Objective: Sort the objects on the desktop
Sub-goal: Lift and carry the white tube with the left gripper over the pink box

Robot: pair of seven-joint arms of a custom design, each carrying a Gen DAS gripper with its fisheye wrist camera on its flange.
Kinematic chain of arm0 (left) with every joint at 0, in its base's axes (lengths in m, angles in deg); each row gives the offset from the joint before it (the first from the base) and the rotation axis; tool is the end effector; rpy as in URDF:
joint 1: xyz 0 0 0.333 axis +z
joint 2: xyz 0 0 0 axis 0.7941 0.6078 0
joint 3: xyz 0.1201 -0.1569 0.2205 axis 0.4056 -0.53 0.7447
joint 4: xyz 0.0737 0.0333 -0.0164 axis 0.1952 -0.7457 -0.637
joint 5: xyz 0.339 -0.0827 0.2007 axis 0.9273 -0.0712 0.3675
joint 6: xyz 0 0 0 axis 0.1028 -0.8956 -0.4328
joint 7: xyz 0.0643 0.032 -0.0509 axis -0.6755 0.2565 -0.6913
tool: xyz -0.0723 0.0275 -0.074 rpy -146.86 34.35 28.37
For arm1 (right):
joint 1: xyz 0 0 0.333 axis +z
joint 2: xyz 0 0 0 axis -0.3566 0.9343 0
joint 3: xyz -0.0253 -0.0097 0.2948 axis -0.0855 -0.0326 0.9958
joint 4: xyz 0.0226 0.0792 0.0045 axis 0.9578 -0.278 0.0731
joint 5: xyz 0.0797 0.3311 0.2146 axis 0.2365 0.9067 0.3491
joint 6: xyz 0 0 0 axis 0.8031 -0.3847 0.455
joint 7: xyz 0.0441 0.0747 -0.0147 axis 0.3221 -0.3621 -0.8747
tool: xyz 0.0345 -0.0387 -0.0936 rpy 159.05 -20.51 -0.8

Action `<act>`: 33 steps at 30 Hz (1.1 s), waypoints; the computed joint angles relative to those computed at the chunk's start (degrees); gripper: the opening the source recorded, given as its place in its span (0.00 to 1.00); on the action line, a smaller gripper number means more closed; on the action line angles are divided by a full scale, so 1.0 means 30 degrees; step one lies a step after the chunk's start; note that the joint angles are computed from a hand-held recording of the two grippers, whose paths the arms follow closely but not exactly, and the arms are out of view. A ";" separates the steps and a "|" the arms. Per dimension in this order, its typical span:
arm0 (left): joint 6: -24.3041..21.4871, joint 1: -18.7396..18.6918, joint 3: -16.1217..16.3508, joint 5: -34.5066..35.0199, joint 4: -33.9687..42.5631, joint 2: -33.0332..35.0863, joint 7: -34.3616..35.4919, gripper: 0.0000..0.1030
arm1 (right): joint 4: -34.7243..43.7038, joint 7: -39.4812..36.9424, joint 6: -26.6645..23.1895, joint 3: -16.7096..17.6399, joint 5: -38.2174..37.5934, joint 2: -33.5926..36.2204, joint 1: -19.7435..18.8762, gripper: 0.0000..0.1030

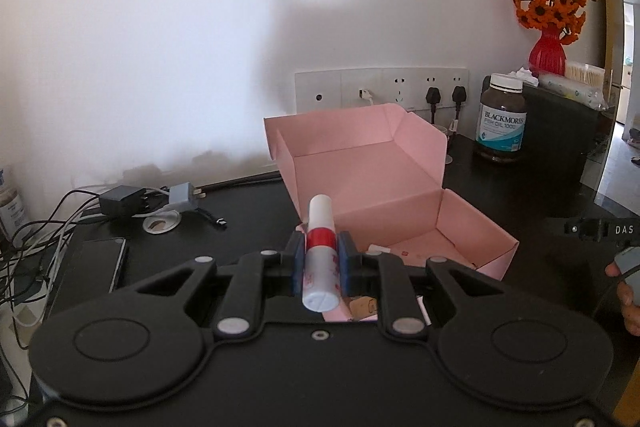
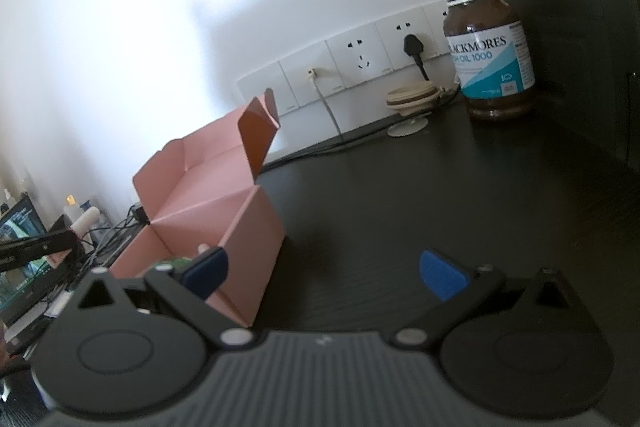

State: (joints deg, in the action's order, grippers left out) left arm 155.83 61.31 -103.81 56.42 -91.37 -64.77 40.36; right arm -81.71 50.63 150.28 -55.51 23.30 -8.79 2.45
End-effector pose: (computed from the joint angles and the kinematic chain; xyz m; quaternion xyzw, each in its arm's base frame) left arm 0.4224 -0.2637 0.5227 -0.5012 0.6861 -0.4159 0.3242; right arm 0.4259 0.1649 0.4264 -0.5665 0.6182 -0.1924 0.5099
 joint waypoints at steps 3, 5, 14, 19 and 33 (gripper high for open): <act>-0.0007 -0.0074 0.0072 0.0023 0.0054 0.0095 0.0049 0.17 | 0.0011 0.0046 -0.0010 -0.0041 -0.0081 0.0005 0.0020 0.99; -0.0032 -0.0113 0.0124 0.0030 0.0109 0.0169 0.0064 0.17 | 0.0012 0.0082 -0.0035 -0.0068 -0.0134 -0.0001 0.0034 0.99; -0.0341 -0.0853 0.0829 0.0124 0.0689 0.1000 0.0351 0.17 | 0.0056 0.0193 -0.0201 -0.0119 -0.0228 0.0013 0.0079 0.99; -0.0439 -0.2313 0.1997 -0.0169 0.1457 0.2177 0.1107 0.17 | 0.0049 0.0203 -0.0191 -0.0128 -0.0214 0.0005 0.0094 0.99; -0.0651 -0.5982 0.4261 -0.0726 0.3900 0.6055 0.2290 0.17 | 0.0007 0.0596 -0.0005 -0.0323 -0.0677 0.0013 0.0139 0.99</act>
